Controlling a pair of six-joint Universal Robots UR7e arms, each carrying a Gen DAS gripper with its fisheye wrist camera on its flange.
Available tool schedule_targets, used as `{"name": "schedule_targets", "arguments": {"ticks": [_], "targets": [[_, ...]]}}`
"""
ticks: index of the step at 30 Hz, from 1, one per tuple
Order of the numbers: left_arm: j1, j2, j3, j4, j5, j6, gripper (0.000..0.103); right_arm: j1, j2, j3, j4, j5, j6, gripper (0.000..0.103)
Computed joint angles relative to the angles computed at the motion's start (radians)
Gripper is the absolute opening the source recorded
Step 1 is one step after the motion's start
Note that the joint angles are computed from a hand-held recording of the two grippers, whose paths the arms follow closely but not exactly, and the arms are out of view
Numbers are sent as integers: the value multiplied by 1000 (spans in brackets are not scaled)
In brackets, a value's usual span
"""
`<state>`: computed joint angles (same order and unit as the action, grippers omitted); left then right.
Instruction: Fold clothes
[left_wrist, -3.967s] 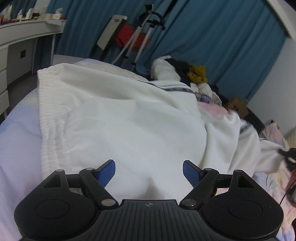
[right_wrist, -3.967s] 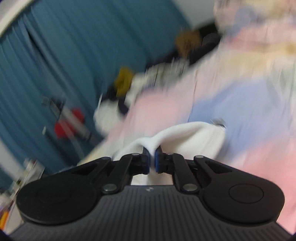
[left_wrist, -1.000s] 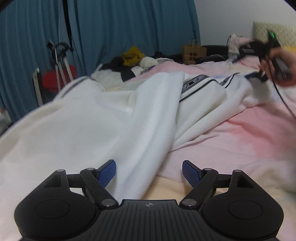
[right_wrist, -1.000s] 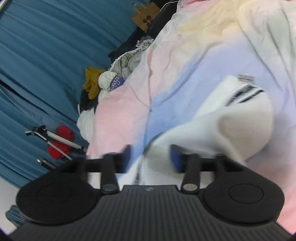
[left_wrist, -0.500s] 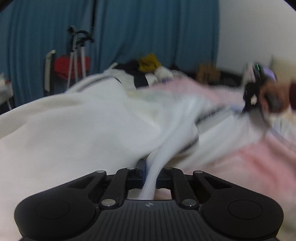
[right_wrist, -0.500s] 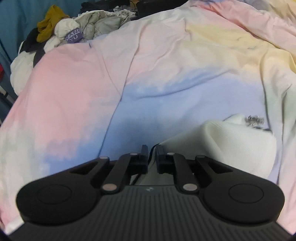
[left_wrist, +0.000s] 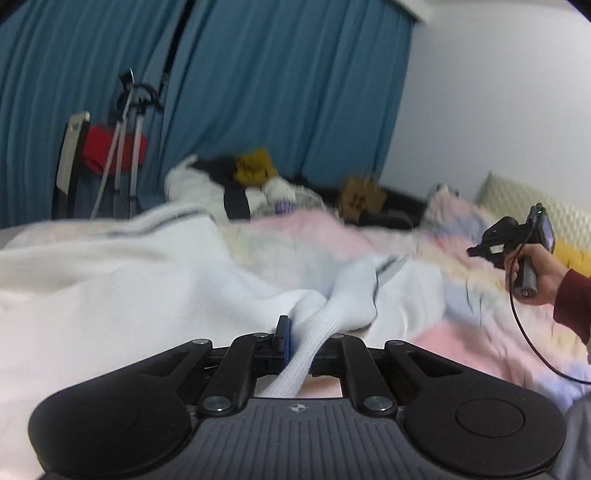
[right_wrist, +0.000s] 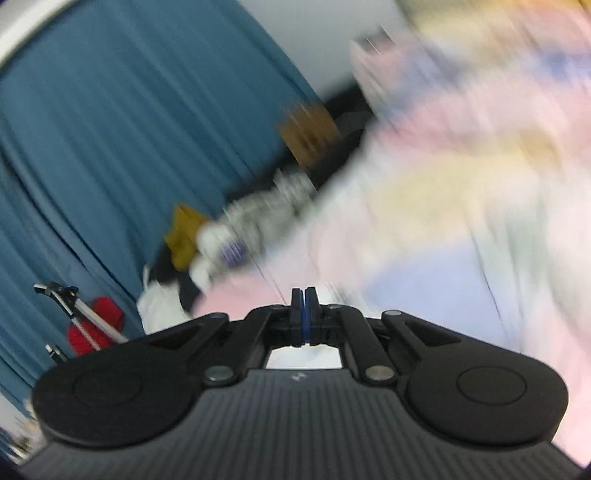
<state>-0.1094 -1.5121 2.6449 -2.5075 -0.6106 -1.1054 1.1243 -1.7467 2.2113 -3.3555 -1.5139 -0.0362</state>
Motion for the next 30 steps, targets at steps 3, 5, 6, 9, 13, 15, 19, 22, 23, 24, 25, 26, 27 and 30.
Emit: {"name": "schedule_targets", "arguments": {"ticks": [3,5,6,9,13,15,19,22,23,24,25,26,27,30], "targets": [[-10,-5,-28,135,-70,-51,9,-71,-16,57,91,42,-1,4],[-2,21,-39,156,-100,-89,9,-53,11,53,129,14,20,6],[9,27,-36,140,-106,-90,9,-36,26,45,142,14,20,6],[46,45,-26,84,-120,-86,9,46,85,-14,176,-37,-14,7],[107,51,7,-41,-137,-69,9,172,231,-174,239,-202,13,46],[138,67,28,-135,-144,-33,9,215,311,-256,248,-286,17,59],[198,115,43,-281,-169,49,9,287,483,-437,343,-574,-15,59],[245,145,58,-392,-186,97,9,305,566,-510,400,-710,-41,60],[253,136,69,-419,-189,108,9,308,583,-513,388,-741,-58,51],[261,127,80,-446,-192,119,9,317,606,-515,347,-788,-95,39],[268,124,88,-474,-193,130,9,328,628,-520,302,-842,-149,5],[270,119,96,-493,-193,136,9,331,634,-517,267,-854,-184,5],[271,115,103,-512,-192,142,9,323,622,-511,264,-827,-178,5],[240,85,124,-530,-164,139,9,317,572,-491,237,-740,-159,4]]}}
